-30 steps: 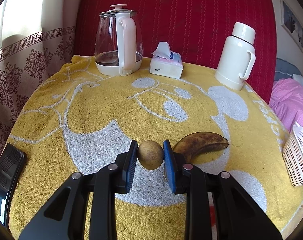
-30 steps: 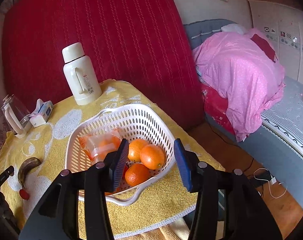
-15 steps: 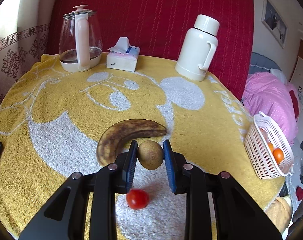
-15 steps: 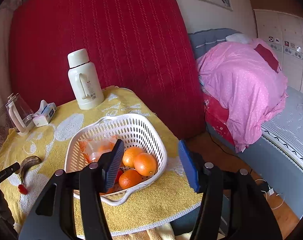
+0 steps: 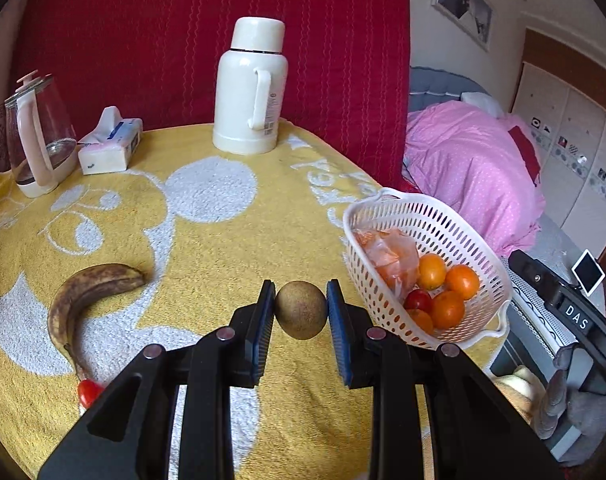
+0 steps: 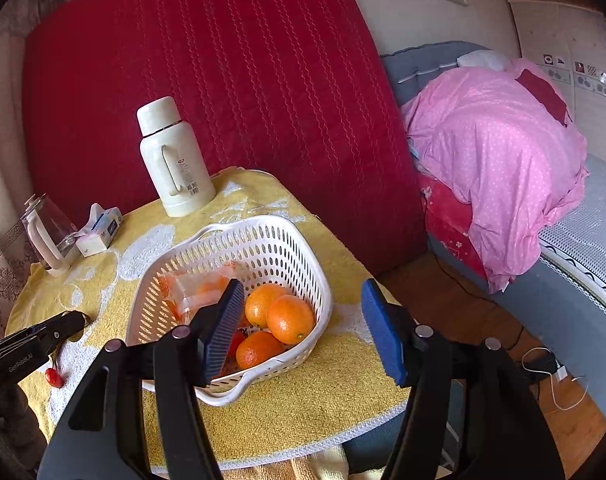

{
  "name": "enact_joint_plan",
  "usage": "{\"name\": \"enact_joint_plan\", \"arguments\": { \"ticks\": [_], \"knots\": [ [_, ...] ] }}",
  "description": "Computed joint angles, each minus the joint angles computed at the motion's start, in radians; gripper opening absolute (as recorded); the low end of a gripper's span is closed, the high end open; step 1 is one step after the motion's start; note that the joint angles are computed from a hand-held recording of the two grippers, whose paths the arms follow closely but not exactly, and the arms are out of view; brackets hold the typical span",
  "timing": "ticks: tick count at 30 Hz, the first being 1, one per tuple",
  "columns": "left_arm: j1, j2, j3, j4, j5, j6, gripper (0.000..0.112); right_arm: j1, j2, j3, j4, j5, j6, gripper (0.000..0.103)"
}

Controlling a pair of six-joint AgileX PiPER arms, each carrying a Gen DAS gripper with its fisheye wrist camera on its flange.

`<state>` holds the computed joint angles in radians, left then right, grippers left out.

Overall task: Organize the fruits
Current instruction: 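Carry the kiwi into the white basket and open the left tool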

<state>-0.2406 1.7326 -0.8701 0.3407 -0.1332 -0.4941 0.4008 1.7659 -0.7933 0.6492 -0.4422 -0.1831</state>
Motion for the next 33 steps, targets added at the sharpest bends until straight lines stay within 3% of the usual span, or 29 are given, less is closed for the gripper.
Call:
{"name": "enact_joint_plan", "arguments": {
  "ticks": [6,12,17,22,29,33],
  "knots": [
    [-0.077,0.057,-0.096,0.143,0.030,-0.144,0.027,-0.017,-0.013,0.007,-0.020,-0.001,0.032,0.063],
    [-0.123,0.116,-0.171,0.036,0.062,-0.006,0.027,-0.027,-0.010,0.003,-0.031,0.008,0.048,0.063],
    [-0.119,0.139,-0.186,0.134,0.053,-0.103,0.028,-0.029,-0.005,0.000,-0.039,0.014,0.052,0.063],
    [-0.093,0.135,-0.171,0.194,0.044,-0.182,0.039,-0.026,0.004,-0.007,-0.034,0.018,0.050,0.063],
    [-0.063,0.124,-0.143,0.180,0.035,-0.182,0.039,-0.012,0.010,-0.008,-0.025,0.015,0.042,0.063],
    [-0.045,0.116,-0.132,0.208,0.030,-0.222,0.051,-0.007,0.007,-0.005,-0.028,0.011,0.048,0.063]
  ]
}}
